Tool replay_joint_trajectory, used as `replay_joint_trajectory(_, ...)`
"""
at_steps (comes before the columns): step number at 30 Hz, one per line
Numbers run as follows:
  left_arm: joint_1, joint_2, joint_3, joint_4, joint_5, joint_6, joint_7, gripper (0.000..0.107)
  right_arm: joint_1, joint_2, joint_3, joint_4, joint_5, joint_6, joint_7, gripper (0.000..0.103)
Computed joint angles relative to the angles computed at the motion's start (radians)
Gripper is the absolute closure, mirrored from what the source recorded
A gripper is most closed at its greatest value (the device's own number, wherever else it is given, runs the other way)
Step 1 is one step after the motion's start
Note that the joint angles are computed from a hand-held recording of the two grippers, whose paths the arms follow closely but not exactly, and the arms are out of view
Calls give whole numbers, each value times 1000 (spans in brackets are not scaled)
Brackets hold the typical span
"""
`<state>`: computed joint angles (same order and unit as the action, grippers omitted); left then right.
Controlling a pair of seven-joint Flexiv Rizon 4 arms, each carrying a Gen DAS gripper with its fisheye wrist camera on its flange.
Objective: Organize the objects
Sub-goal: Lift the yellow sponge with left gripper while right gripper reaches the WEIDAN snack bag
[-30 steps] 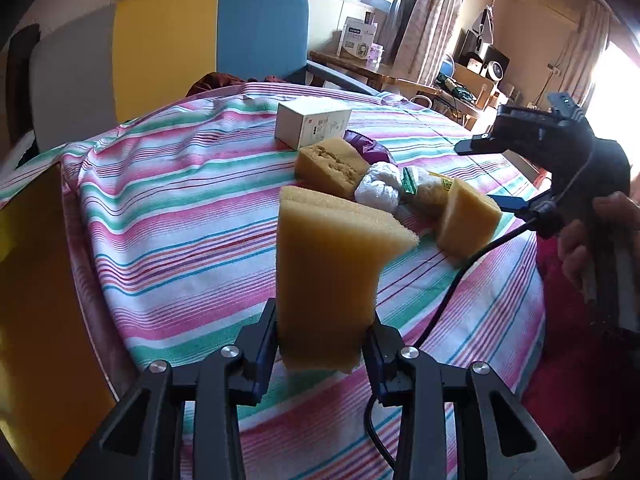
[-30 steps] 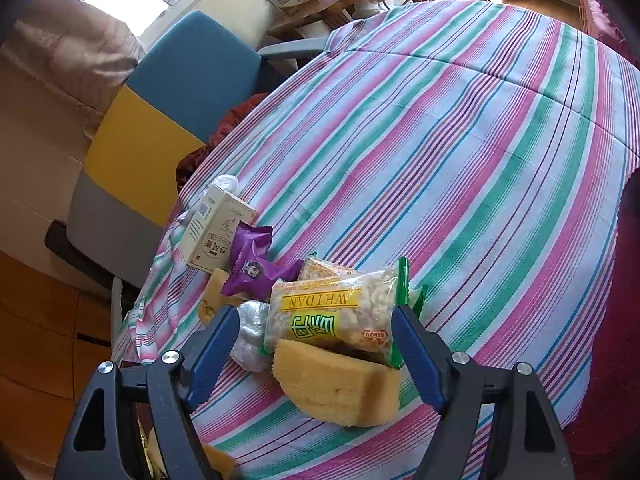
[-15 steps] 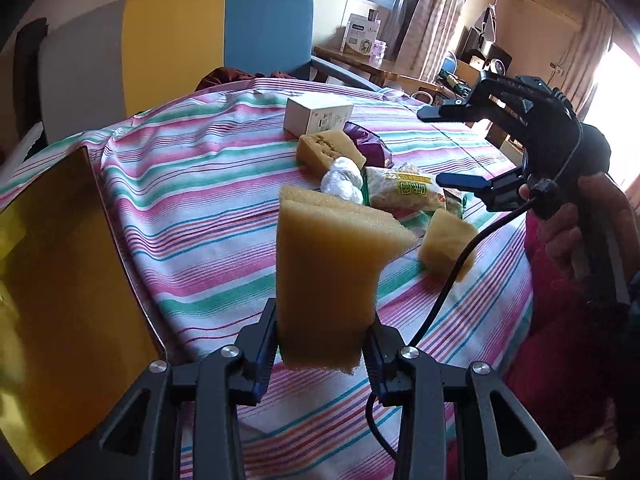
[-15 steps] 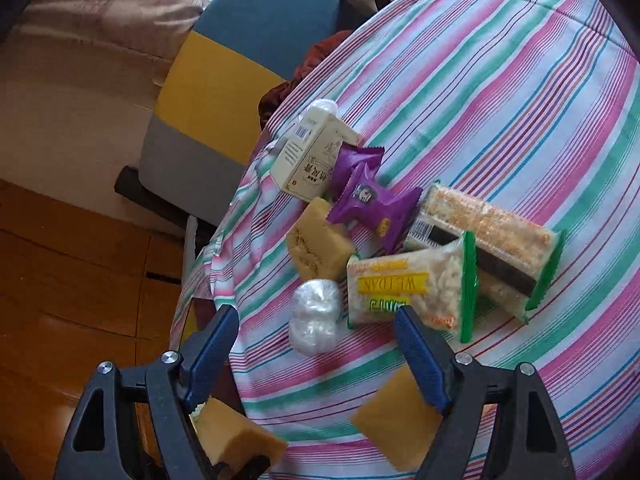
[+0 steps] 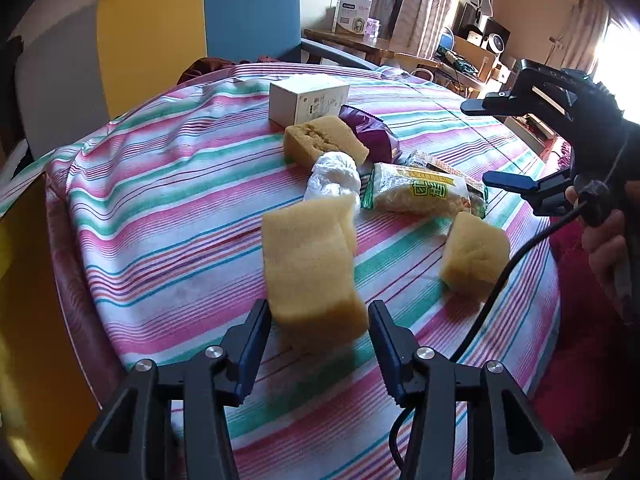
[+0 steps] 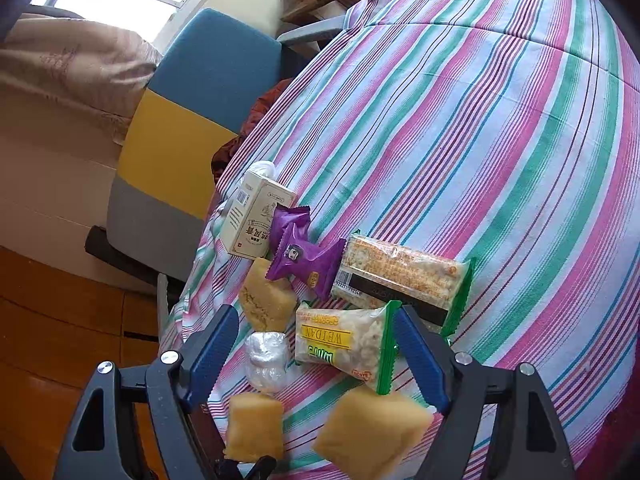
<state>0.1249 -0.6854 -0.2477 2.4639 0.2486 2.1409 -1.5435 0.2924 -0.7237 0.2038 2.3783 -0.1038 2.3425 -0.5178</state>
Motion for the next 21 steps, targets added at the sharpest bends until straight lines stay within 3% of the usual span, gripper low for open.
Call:
replay_joint_trajectory(8, 9, -40, -7, -26, 7, 16, -5, 54, 218, 97, -146, -22, 117, -250, -180, 21)
replay_joint_trajectory(10, 23, -38, -13, -19, 22, 24, -4, 61, 299, 120, -206, -34, 143, -346, -241, 21)
replay_joint_trajectory(13, 29, -23, -7, 2, 33, 51, -9, 63, 427, 147, -316, -54, 136, -501, -323, 21)
replay_joint_trajectory(16, 50, -19, -4, 20, 53, 73, -18, 63, 558, 161, -444, -73, 52, -653, -397, 21)
replay_joint_trajectory(19, 61, -24, 0, 27, 63, 80, -24, 63, 727, 146, -627, -74, -96, -779, -436, 21)
replay_joint_trajectory(21, 66, -32, -3, 23, 65, 70, -26, 63, 770, 124, -679, -83, -165, -824, -442, 21)
